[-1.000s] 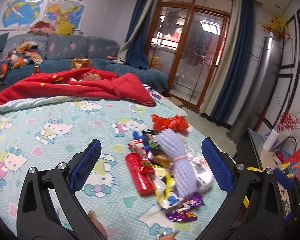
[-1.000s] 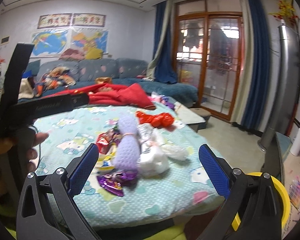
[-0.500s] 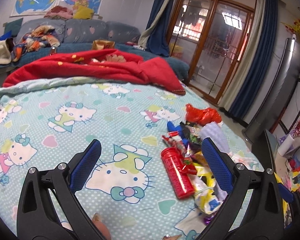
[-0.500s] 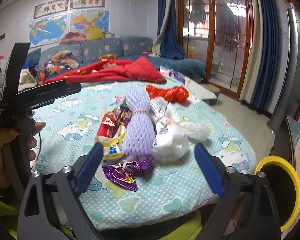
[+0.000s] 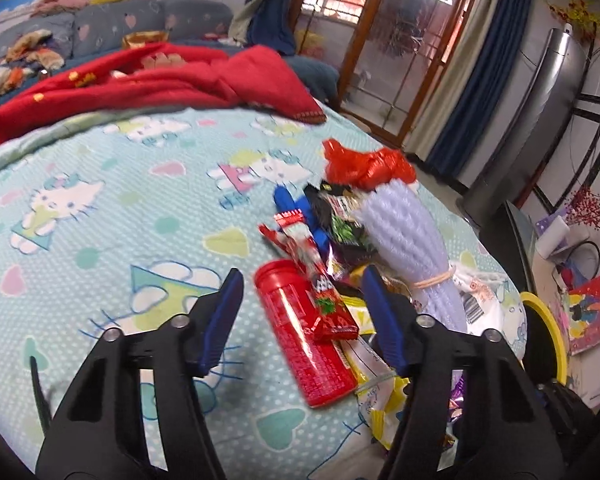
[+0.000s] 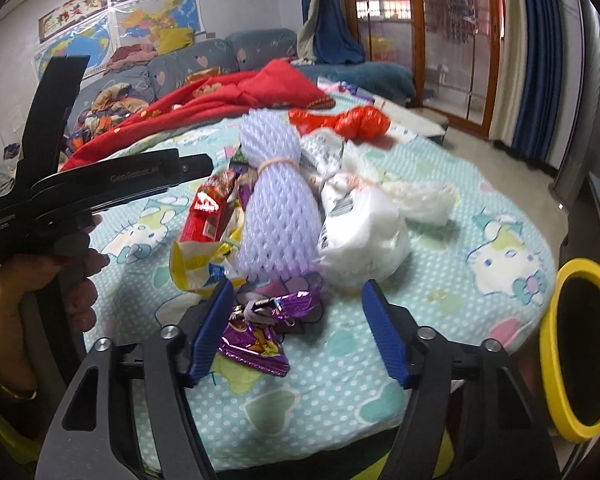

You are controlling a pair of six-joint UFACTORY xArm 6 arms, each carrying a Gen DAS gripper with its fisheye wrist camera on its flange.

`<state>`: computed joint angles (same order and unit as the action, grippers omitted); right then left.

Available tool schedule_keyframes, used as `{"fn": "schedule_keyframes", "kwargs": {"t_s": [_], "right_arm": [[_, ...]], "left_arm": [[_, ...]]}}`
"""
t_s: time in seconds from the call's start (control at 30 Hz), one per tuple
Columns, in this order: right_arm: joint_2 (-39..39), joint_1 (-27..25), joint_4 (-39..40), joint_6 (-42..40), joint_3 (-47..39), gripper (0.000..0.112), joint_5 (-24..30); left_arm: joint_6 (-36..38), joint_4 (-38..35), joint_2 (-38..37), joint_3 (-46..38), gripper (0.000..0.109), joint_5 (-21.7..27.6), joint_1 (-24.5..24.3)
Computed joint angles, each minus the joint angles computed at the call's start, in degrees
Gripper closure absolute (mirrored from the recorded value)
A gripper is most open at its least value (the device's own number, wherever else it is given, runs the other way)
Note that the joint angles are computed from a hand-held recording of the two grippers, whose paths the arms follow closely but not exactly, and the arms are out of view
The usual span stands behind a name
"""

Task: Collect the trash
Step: 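Grasp a red candy wrapper with the left tool while the right grasps a purple wrapper, then carry both held wrappers over the yellow-rimmed trash bin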

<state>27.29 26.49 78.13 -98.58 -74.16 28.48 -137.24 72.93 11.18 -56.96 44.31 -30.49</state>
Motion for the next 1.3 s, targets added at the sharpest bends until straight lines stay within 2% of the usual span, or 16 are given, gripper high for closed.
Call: {"fn": "schedule_keyframes", "kwargs": {"t_s": [0.17,0.27,0.37,0.5,0.57,0.6,0.87,1.1,1.3], "right_arm": [[1.86,-0.97,-6.30,8.26,-1.97,0.068,3.42],[1.36,-1.45,-6.32,7.87,-1.54,0.077,5.20],[1.04,-2.00,-6.77,8.52,-1.49,0.081,6.46],[0.75,-2.99,-7.63,10.09,-1.40,0.082,8.20],[0.55,-3.18,-8.27,10.95,-1.66,0.084,8.87],[0.42,-3.33,-8.53,11.26,-1.72,0.088,9.22],[-0.78,-4.94,-9.90,12.21,-1.44,0.091,12.20],[-4.25,-6.13,-5.64,5.63,1.16,0.092,13.74],[-6.10,-7.44,-2.12,2.14,1.08,0.092,14.51]], "left_arm": [[0.65,2.00,0.94,-0.74,0.065,-3.27,0.93],[0.55,2.25,1.79,-1.33,0.079,-5.24,1.85],[1.26,1.82,2.09,-1.53,0.085,-5.69,1.98],[2.04,1.17,2.20,-1.56,0.102,-6.66,2.21],[1.72,1.27,2.27,-1.39,0.105,-7.50,2.30],[1.61,1.34,2.27,-1.31,0.105,-7.42,2.16],[-3.05,4.56,-0.95,1.40,0.108,-5.40,0.48],[-5.90,6.62,-6.00,4.16,0.108,-0.98,-2.17],[-5.31,7.53,-7.85,3.45,0.108,1.22,-4.88]]}}
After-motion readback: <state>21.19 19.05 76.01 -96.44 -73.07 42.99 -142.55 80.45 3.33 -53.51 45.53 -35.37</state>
